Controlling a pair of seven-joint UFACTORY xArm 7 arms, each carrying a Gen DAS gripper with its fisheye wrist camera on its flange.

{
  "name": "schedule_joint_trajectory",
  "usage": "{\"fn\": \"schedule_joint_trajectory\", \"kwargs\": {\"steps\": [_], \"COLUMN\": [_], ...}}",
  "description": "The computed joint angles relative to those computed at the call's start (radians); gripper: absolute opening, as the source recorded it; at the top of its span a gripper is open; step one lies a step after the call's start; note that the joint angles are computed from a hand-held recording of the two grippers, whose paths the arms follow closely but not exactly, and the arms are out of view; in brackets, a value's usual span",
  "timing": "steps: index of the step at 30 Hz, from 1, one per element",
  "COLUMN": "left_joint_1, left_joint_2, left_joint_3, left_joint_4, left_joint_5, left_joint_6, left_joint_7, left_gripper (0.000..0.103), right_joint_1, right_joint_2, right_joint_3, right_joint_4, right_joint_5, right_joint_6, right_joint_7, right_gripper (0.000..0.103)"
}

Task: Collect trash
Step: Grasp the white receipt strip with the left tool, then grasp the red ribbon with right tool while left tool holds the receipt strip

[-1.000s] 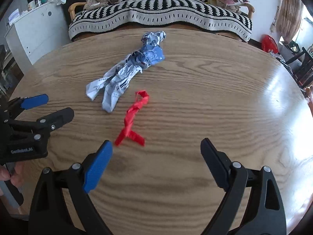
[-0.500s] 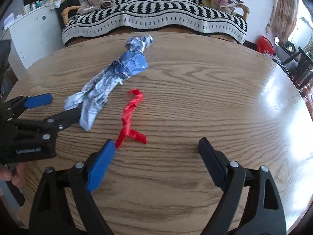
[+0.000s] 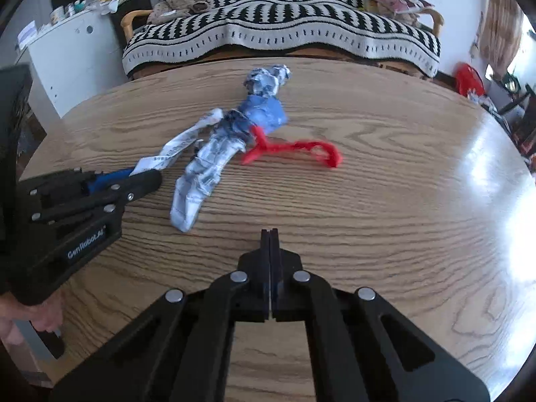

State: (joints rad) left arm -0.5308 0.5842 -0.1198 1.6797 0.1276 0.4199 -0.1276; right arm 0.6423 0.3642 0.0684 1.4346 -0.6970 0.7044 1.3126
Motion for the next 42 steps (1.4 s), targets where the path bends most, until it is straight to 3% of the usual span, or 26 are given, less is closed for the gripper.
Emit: {"fn": "schedule_joint_trajectory", "kwargs": {"steps": [3, 4, 14, 15, 16, 18, 19, 20, 26, 31, 34, 35, 36, 38, 42], "left_joint_1": [0.009, 0.011, 0.053, 0.061, 0.065, 0.075, 0.081, 0.083, 0.091, 0.085, 0.078, 0.076, 0.073, 0.064, 0.052], "left_joint_2": [-0.024, -0.037, -0.093, -0.093, -0.096, -0.097, -0.098, -0.098, -0.099, -0.096, -0.095, -0.095, -0.095, -0.096, -0.113], "left_joint_3": [-0.005, -0.003, -0.007, -0.011, -0.012, -0.019, -0.024, -0.025, -0.03, -0.025, -0.019, -0.016, -0.013, -0.004, 0.007], "left_joint_4": [-0.025, -0.041, -0.119, -0.123, -0.127, -0.131, -0.133, -0.134, -0.135, -0.128, -0.124, -0.123, -0.122, -0.118, -0.126], "left_joint_5": [-0.013, -0.017, -0.017, -0.022, -0.025, -0.037, -0.044, -0.047, -0.068, -0.073, -0.066, -0.064, -0.06, -0.045, -0.021], "left_joint_6": [0.013, 0.014, 0.011, 0.006, 0.003, 0.003, 0.001, 0.001, 0.002, 0.012, 0.016, 0.019, 0.023, 0.03, 0.031], "left_joint_7": [-0.006, -0.014, -0.025, -0.017, -0.012, -0.002, 0.008, 0.014, 0.037, 0.026, 0.013, 0.008, 0.002, -0.013, -0.049], "left_gripper": [0.009, 0.0, 0.0, 0.0, 0.0, 0.0, 0.0, 0.0, 0.0, 0.0, 0.0, 0.0, 0.0, 0.0, 0.0], "right_joint_1": [-0.004, -0.009, -0.061, -0.069, -0.077, -0.079, -0.057, -0.076, -0.135, -0.119, -0.108, -0.103, -0.101, -0.099, -0.062], "right_joint_2": [-0.032, -0.047, -0.085, -0.092, -0.098, -0.111, -0.12, -0.112, -0.02, 0.038, 0.073, 0.074, 0.073, 0.068, 0.02], "right_joint_3": [0.001, 0.001, 0.007, 0.004, 0.002, -0.01, -0.035, -0.019, 0.01, -0.024, -0.039, -0.045, -0.047, -0.048, -0.07], "right_joint_4": [-0.036, -0.058, -0.101, -0.107, -0.113, -0.125, -0.132, -0.122, -0.042, 0.021, 0.072, 0.073, 0.074, 0.066, 0.021], "right_joint_5": [-0.003, -0.009, -0.023, -0.031, -0.038, -0.104, -0.167, -0.192, -0.049, 0.002, 0.02, 0.025, 0.043, 0.07, 0.047], "right_joint_6": [-0.014, -0.036, -0.023, -0.03, -0.036, -0.042, -0.041, -0.039, -0.076, -0.093, -0.108, -0.121, -0.117, -0.13, -0.061], "right_joint_7": [0.018, 0.033, 0.072, 0.07, 0.072, 0.119, 0.16, 0.158, -0.082, -0.185, -0.242, -0.245, -0.251, -0.258, -0.189], "right_gripper": [0.001, 0.001, 0.001, 0.006, 0.014, 0.089, 0.093, 0.093, 0.085, 0.073, 0.05, 0.021, 0.011, 0.011, 0.01]}}
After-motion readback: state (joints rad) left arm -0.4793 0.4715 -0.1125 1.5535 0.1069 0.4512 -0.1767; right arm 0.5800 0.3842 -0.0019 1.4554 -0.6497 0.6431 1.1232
